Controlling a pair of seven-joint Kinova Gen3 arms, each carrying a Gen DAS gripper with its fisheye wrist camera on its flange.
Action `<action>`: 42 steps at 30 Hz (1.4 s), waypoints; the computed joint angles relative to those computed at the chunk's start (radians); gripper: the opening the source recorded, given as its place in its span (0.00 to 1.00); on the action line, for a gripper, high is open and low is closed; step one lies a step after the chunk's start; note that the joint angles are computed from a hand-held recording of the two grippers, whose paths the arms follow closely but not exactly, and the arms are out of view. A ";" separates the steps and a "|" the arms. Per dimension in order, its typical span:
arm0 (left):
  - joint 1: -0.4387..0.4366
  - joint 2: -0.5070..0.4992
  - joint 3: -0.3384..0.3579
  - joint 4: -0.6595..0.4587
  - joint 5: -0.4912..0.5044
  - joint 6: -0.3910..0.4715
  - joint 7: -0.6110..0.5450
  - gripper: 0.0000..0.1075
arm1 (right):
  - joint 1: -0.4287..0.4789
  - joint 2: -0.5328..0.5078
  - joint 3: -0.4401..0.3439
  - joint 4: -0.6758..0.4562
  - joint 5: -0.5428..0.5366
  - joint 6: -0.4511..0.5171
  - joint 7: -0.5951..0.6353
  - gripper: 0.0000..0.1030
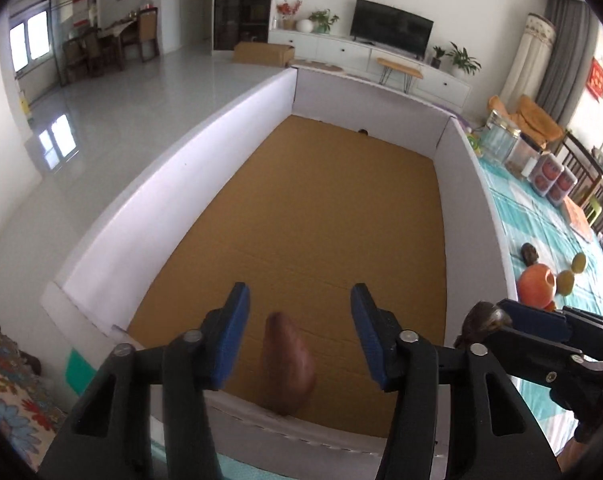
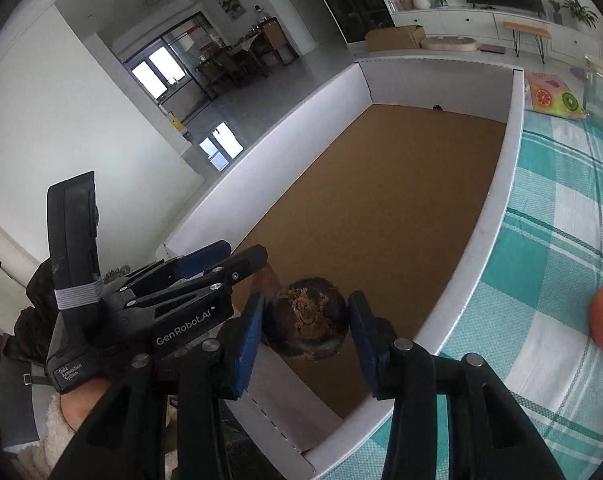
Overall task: Organize fruits
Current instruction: 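Carry both fruits over the white box and open both tools to drop them, then move both tools back over the table toward the remaining fruits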
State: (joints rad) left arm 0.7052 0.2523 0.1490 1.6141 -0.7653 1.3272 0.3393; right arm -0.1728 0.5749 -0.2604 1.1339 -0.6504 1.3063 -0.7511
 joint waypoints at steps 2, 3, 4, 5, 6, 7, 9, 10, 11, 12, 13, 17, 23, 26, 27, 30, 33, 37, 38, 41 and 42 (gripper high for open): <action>0.014 0.018 -0.002 -0.014 -0.023 0.021 0.013 0.74 | 0.042 -0.021 0.003 0.037 -0.024 -0.048 0.042 0.62; 0.017 0.022 -0.003 -0.018 -0.032 0.018 0.012 0.74 | 0.073 -0.035 -0.006 0.060 -0.027 -0.084 0.061 0.65; 0.020 0.029 -0.004 -0.026 -0.043 0.011 0.008 0.74 | 0.111 -0.055 -0.013 0.091 -0.035 -0.121 0.086 0.67; 0.026 0.036 -0.005 -0.036 -0.057 0.004 0.006 0.74 | 0.138 -0.079 -0.002 0.129 -0.057 -0.161 0.123 0.68; 0.039 0.040 -0.005 -0.044 -0.076 0.005 0.004 0.74 | 0.158 -0.097 0.027 0.164 -0.083 -0.202 0.164 0.68; 0.048 0.049 -0.006 -0.055 -0.098 0.003 -0.006 0.74 | 0.167 -0.113 0.073 0.197 -0.117 -0.243 0.204 0.71; 0.077 0.080 -0.011 -0.102 -0.145 0.020 -0.035 0.74 | 0.185 -0.133 0.166 0.260 -0.186 -0.324 0.286 0.77; 0.093 0.096 -0.017 -0.124 -0.169 0.023 -0.046 0.76 | 0.193 -0.141 0.212 0.285 -0.211 -0.365 0.310 0.77; 0.107 0.104 -0.022 -0.134 -0.200 0.009 -0.052 0.78 | 0.193 -0.142 0.259 0.301 -0.224 -0.405 0.319 0.77; 0.117 0.111 -0.029 -0.139 -0.227 -0.012 -0.061 0.79 | 0.192 -0.140 0.305 0.308 -0.224 -0.446 0.311 0.77; 0.119 0.124 -0.034 -0.155 -0.239 -0.028 -0.083 0.79 | 0.185 -0.125 0.351 0.296 -0.219 -0.487 0.286 0.77; 0.109 0.200 -0.053 -0.278 -0.190 -0.051 -0.225 0.79 | 0.153 -0.033 0.529 0.241 -0.223 -0.649 0.124 0.77; 0.176 0.356 -0.110 -0.515 -0.145 0.121 -0.432 0.79 | 0.169 0.075 0.648 0.122 -0.106 -0.753 -0.114 0.77; 0.199 0.362 -0.140 -0.538 -0.119 0.122 -0.451 0.79 | 0.225 0.124 0.613 0.037 0.008 -0.705 -0.236 0.77; 0.203 0.356 -0.148 -0.535 -0.103 0.110 -0.445 0.79 | 0.222 0.137 0.613 0.020 0.048 -0.701 -0.270 0.77; 0.211 0.350 -0.165 -0.536 -0.062 0.085 -0.428 0.79 | 0.222 0.180 0.601 -0.047 0.168 -0.643 -0.388 0.77; 0.223 0.382 -0.174 -0.589 -0.033 0.122 -0.468 0.79 | 0.278 0.189 0.498 -0.077 0.290 -0.628 -0.490 0.77; 0.240 0.428 -0.171 -0.668 -0.037 0.188 -0.517 0.80 | 0.311 0.191 0.425 -0.093 0.377 -0.616 -0.548 0.81; 0.267 0.452 -0.202 -0.707 -0.049 0.229 -0.518 0.79 | 0.312 0.194 0.417 -0.100 0.394 -0.609 -0.553 0.84; 0.380 0.539 -0.341 -0.822 -0.143 0.351 -0.499 0.80 | 0.336 0.196 0.355 -0.110 0.472 -0.600 -0.595 0.88; 0.409 0.573 -0.378 -0.868 -0.184 0.388 -0.502 0.80 | 0.353 0.197 0.320 -0.115 0.507 -0.597 -0.617 0.89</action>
